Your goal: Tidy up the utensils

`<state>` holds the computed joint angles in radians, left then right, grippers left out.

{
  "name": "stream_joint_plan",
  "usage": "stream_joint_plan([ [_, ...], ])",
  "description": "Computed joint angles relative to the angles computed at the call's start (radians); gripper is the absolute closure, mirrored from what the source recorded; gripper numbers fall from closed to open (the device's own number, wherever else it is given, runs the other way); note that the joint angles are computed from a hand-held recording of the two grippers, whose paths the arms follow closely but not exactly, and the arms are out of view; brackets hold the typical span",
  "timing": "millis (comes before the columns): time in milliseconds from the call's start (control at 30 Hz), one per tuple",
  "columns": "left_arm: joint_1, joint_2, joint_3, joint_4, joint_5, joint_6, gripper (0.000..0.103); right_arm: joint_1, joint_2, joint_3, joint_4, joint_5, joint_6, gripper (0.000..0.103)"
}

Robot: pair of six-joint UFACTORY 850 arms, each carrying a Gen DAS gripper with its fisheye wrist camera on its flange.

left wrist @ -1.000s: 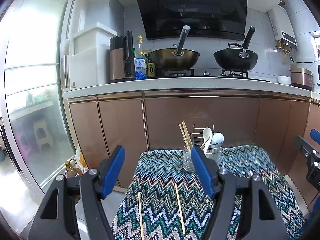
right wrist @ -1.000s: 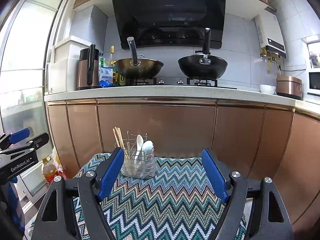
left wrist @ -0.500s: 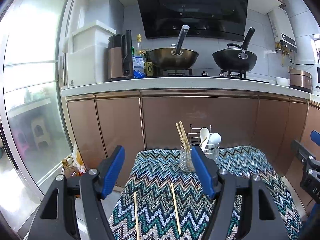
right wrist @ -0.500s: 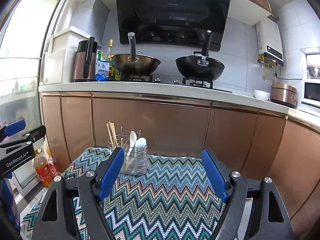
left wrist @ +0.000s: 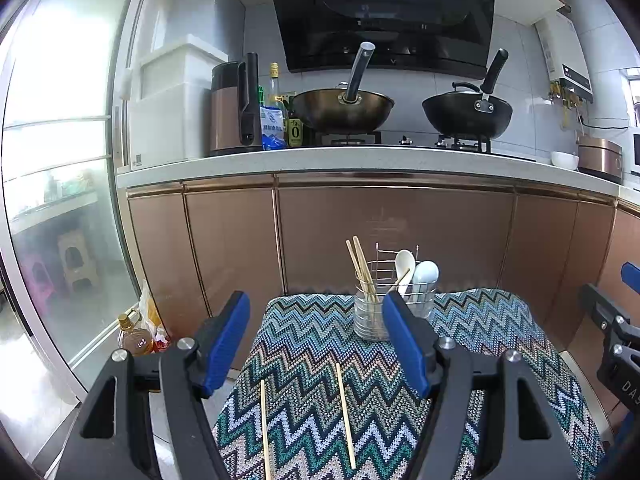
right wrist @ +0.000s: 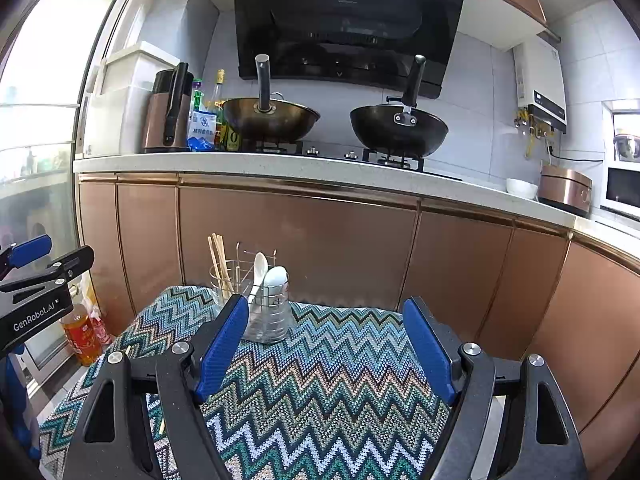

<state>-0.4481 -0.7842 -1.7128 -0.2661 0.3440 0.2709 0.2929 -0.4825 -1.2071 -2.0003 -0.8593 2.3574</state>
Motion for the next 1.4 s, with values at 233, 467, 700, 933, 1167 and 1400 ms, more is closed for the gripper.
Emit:
stream_joint_plan([
  [233, 0.003, -0.019, -0.018, 0.037, 0.006, -0.046, 0.036, -0.003, -0.016, -0.02, 0.024, 0.013, -0.032, 0.024],
  [467, 0.004, -0.036, -0.039, 0.016, -0.017, -0.018, 0.036, -0.003, -0.036, -0.047, 0.065, 0.026, -0.081, 0.024],
  [700, 0.004, -0.057, -0.068, -0.003, -0.045, 0.001, 0.036, 0.001, -0.052, -0.065, 0.101, 0.018, -0.127, 0.024],
  [933, -0.002, -0.08, -0.096, -0.037, -0.07, 0.044, 0.036, -0.002, -0.069, -0.085, 0.132, 0.021, -0.166, 0.024],
  [1167, -0.002, -0.11, -0.138, -0.075, -0.105, 0.079, 0.036, -0.008, -0.087, -0.106, 0.156, 0.034, -0.194, 0.024],
  [1400, -0.002, -0.141, -0.18, -0.129, -0.139, 0.133, 0.036, -0.015, -0.111, -0.13, 0.186, 0.049, -0.229, 0.024],
])
